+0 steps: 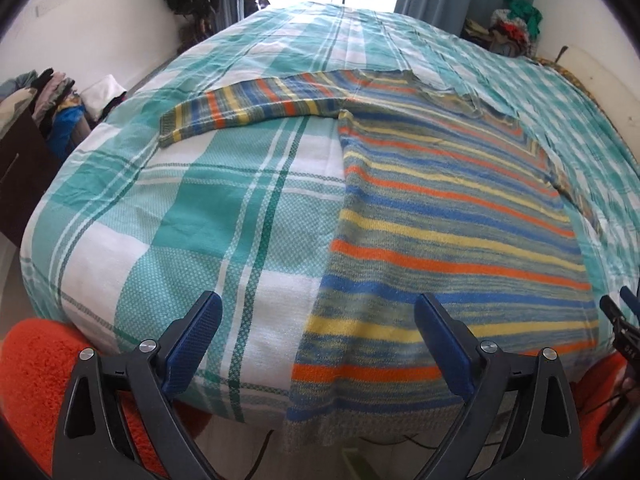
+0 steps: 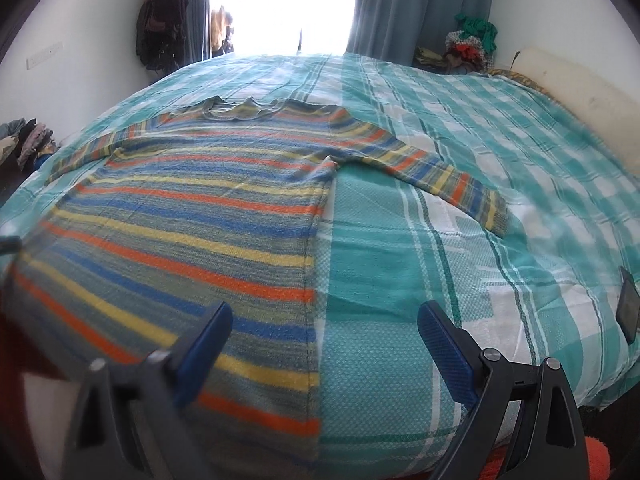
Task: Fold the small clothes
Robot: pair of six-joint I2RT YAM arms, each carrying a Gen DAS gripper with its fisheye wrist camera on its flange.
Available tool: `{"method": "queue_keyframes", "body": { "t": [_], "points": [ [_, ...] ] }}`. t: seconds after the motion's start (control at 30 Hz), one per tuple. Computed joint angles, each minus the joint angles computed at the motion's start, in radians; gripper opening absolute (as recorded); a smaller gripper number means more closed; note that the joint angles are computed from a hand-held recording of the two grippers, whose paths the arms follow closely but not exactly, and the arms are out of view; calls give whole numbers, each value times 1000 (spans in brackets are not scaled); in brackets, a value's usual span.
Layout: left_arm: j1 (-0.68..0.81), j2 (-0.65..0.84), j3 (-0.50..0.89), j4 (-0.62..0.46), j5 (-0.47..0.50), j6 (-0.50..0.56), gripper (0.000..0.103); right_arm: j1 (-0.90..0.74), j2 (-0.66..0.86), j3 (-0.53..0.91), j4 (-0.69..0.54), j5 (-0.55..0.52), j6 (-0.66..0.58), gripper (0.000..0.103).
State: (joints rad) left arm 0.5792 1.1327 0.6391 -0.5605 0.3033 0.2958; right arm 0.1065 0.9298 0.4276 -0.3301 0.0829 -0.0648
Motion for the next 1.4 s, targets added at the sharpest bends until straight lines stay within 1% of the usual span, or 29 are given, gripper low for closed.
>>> {"method": "queue_keyframes", "body": {
  "t": [0.1, 0.17, 0.23, 0.3, 0.37, 0.47, 0.5, 0.57, 0.63, 0.77, 0.87, 1.13, 1.27, 1.4],
  "points": [
    [-18, 12, 45, 26, 26, -60, 97, 6, -23, 1, -4, -2, 4, 93],
    [-56, 43, 74, 56, 11, -101, 97, 25, -42, -2, 1, 10, 3, 93],
    [-91, 59, 72, 110, -2, -130, 97, 45, -64, -6, 10, 24, 2, 93],
    [-136, 91, 63, 152, -42, -144, 97, 58, -88, -12, 14, 35, 1, 93],
    [-167, 126, 37, 189, -61, -135, 97, 67, -109, -16, 20, 42, -1, 93],
    [-211, 186, -18, 226, -146, -104, 97, 68, -126, -19, 20, 51, -3, 93],
    [-211, 207, -33, 229, -152, -89, 97, 61, -129, -18, 20, 47, -6, 93],
    [-187, 171, -89, 262, -136, -64, 97, 48, -142, -19, 21, 38, -7, 93],
    [-181, 148, -87, 236, -137, -49, 98, 37, -143, -18, 25, 27, -7, 93],
    [-138, 124, -68, 185, -108, -41, 98, 28, -102, -12, 39, 9, 1, 93],
    [-94, 99, -76, 170, -85, -34, 98, 42, -98, -15, 47, 19, 0, 93],
    [-14, 50, -54, 155, -41, -59, 98, 53, -77, -22, 57, 23, 3, 93],
    [-17, 16, -44, 145, -31, -64, 98, 54, -80, -24, 63, 23, 2, 93],
    [-63, -1, -47, 142, -43, -70, 98, 48, -70, -19, 51, -1, 0, 93]
  ]
}}
